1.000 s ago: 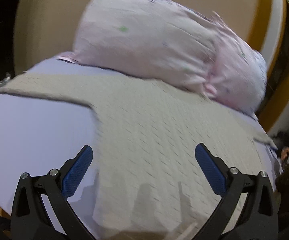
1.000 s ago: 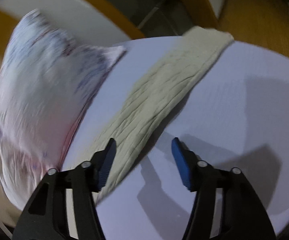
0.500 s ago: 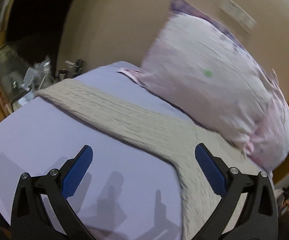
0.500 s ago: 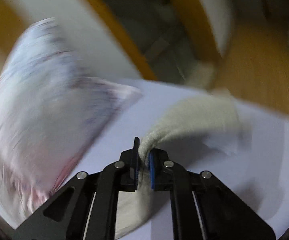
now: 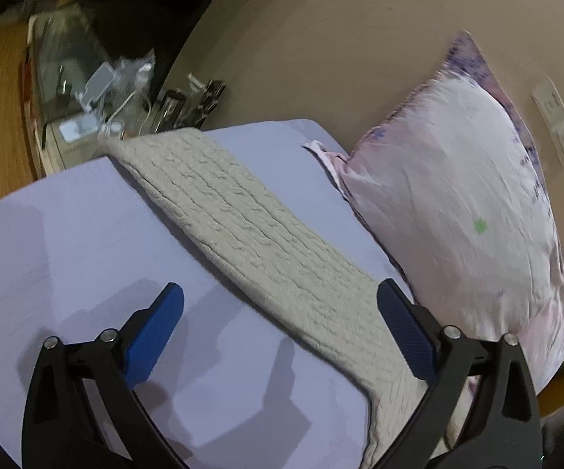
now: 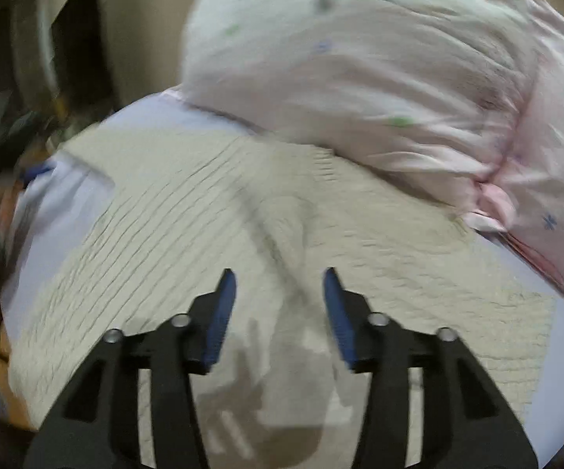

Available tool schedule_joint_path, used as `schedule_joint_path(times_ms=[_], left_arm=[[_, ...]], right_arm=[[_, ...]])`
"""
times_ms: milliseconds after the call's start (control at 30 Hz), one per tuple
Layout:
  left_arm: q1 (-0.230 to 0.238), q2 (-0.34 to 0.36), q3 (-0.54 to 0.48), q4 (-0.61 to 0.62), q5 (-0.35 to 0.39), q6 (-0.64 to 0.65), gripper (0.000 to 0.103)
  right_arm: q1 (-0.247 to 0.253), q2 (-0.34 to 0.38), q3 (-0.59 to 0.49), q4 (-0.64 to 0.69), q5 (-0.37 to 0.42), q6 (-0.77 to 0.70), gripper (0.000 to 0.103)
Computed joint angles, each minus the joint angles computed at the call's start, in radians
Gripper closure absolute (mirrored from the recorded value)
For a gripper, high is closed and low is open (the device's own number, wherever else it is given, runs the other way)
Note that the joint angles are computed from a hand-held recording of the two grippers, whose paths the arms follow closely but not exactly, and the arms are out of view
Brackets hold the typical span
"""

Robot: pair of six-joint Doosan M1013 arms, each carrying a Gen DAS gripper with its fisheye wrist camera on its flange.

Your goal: Fold small clothes

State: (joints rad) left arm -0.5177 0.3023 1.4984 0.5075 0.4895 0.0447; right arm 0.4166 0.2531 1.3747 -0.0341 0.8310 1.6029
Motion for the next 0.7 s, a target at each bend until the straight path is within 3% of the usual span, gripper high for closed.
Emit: schedule_joint_path(times_ms=[33, 100, 333, 400, 467, 500, 600, 633, 700], left_arm=[[0.006, 0.003, 0.000, -0.023, -0.007, 0.003, 0.008], [0.026, 0.010, 0.001, -0.087, -0.027, 0.012, 0.012], [0.060, 0.019, 0.002, -0.033, -0.059, -0.122, 0.029], [0.074, 0.027, -0.008, -0.071, -0.055, -0.102, 0.042], [0.089, 0.039, -0.029, -0.150, -0.019, -0.044, 0.081], [0.093, 0.045, -0.043, -0.184, 0.011, -0.016, 0.090], [0.056, 0.057, -0.116, -0.050, 0.116, 0.006, 0.096], [0.020, 0.069, -0.166, 0.051, 0.172, 0.054, 0.096], [-0.049, 0.097, -0.254, 0.148, 0.196, 0.219, 0.097]], right_arm=[[-0.006, -0.021, 0.022, -0.016, -0.039, 0.029, 0.027], [-0.029, -0.056, 0.055, -0.013, -0.091, 0.092, 0.021], [-0.118, -0.135, 0.134, -0.067, -0.101, 0.325, 0.019], [-0.145, -0.153, 0.165, -0.044, -0.107, 0.352, 0.019], [-0.161, -0.167, 0.186, -0.024, -0.117, 0.361, 0.019], [-0.170, -0.177, 0.200, -0.017, -0.129, 0.368, 0.019], [-0.182, -0.196, 0.222, -0.036, -0.154, 0.397, 0.016], [-0.186, -0.202, 0.228, -0.049, -0.164, 0.413, 0.015], [-0.194, -0.213, 0.238, -0.062, -0.181, 0.436, 0.015]])
